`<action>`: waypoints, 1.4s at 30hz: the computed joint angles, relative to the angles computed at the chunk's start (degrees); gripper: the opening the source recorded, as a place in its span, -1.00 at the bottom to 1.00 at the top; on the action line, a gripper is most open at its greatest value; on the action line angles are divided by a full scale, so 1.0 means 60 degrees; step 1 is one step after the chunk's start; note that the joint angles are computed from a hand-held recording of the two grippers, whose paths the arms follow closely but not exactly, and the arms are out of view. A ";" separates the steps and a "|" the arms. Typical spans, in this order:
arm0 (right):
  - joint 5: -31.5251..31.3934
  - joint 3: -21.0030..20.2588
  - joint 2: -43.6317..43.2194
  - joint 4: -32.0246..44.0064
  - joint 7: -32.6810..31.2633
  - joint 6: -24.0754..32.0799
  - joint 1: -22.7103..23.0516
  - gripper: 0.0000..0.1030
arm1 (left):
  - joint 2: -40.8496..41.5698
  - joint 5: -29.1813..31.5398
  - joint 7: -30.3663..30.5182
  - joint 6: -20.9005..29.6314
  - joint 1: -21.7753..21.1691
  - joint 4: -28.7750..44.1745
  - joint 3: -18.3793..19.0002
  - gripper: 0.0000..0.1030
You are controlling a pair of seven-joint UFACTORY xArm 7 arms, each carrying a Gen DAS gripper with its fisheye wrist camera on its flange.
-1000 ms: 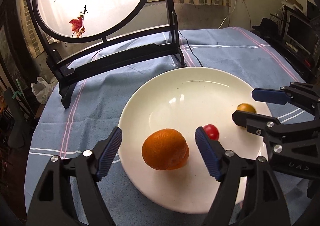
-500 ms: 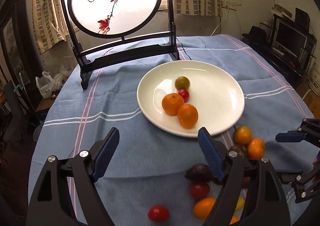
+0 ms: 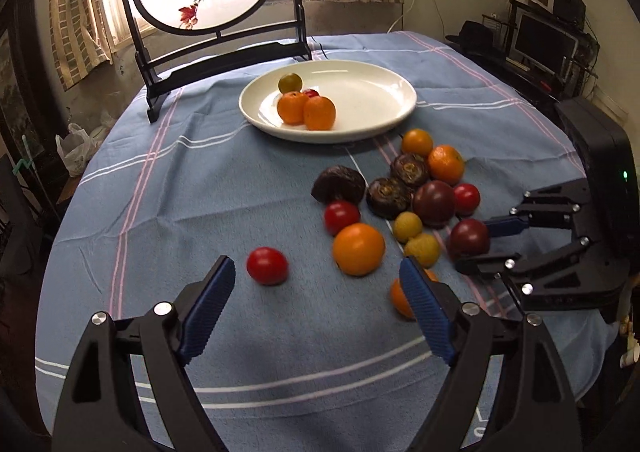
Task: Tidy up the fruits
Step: 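Grasp an orange with the left tool while the right tool grasps a dark red plum, then place the orange on the plate with the left tool while the right tool places the plum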
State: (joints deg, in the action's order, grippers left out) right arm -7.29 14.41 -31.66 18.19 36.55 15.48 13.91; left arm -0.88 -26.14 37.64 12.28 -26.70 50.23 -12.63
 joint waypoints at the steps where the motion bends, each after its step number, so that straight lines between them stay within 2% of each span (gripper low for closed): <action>1: -0.0056 0.0067 -0.0054 -0.0016 0.0029 0.0028 -0.0047 -0.29 | -0.0004 0.0017 -0.0009 0.0029 -0.0032 -0.0072 -0.0034 0.60; 5: -0.0099 0.0065 -0.0942 -0.0375 0.0051 0.0343 0.0088 -0.29 | 0.0027 -0.0395 0.0376 0.0209 -0.0228 -0.0217 -0.0162 0.60; 8: -0.0090 0.0161 -0.1857 -0.0703 0.0283 0.0833 0.0028 -0.29 | 0.0200 -0.0321 0.0240 0.0408 -0.0347 -0.0140 -0.0282 0.60; 10: -0.0064 0.0144 -0.2264 -0.0878 0.0383 0.1042 0.0022 -0.29 | 0.0363 0.0024 -0.0107 0.0350 -0.0416 -0.0080 -0.0372 0.60; 13: -0.0023 0.0100 -0.2505 -0.1047 0.0448 0.1108 0.0057 -0.29 | 0.0664 0.1174 -0.1232 0.0177 -0.0507 0.0034 -0.0404 0.55; 15: -0.0009 0.0084 -0.2559 -0.1126 0.0460 0.1057 0.0083 -0.29 | 0.0880 0.2295 -0.2277 0.0413 -0.0565 0.0220 -0.0307 0.29; 17: 0.0004 0.0065 -0.2553 -0.1156 0.0454 0.0999 0.0113 -0.29 | 0.1019 0.2495 -0.2471 0.0781 -0.0473 0.0405 -0.0376 -0.27; 18: 0.0007 0.0058 -0.2554 -0.1170 0.0443 0.0968 0.0129 -0.29 | 0.1027 0.2248 -0.2283 0.0939 -0.0240 0.0468 -0.0610 -0.28; 21: 0.0007 0.0067 -0.2632 -0.1196 0.0418 0.0966 0.0165 -0.29 | 0.0865 0.2697 -0.2687 0.0599 -0.0371 0.0252 -0.0421 -0.29; 25: -0.0033 0.0091 -0.2709 -0.1101 0.0345 0.0960 0.0174 -0.29 | 0.0434 0.1753 -0.1774 0.0491 -0.0172 0.0097 -0.0495 -0.29; 28: -0.0252 0.0195 -0.2648 -0.0782 0.0216 0.1002 -0.0093 -0.29 | 0.0305 0.1701 -0.1731 0.0383 -0.0134 0.0395 -0.0342 -0.29; 33: -0.0791 0.0272 -0.2316 0.0057 -0.0134 0.0721 -0.0941 -0.29 | 0.0831 0.3340 -0.3341 -0.0101 -0.0102 0.1628 -0.0086 -0.28; 38: -0.1247 0.0207 -0.1333 0.1025 -0.0558 -0.0051 -0.1960 -0.28 | 0.2106 0.4791 -0.4881 0.0097 -0.0401 0.3658 0.0201 -0.28; 42: -0.1484 0.0150 -0.0105 0.1828 -0.0779 -0.0677 -0.2725 -0.28 | 0.3395 0.5556 -0.5560 0.0575 -0.0786 0.5456 0.0491 -0.28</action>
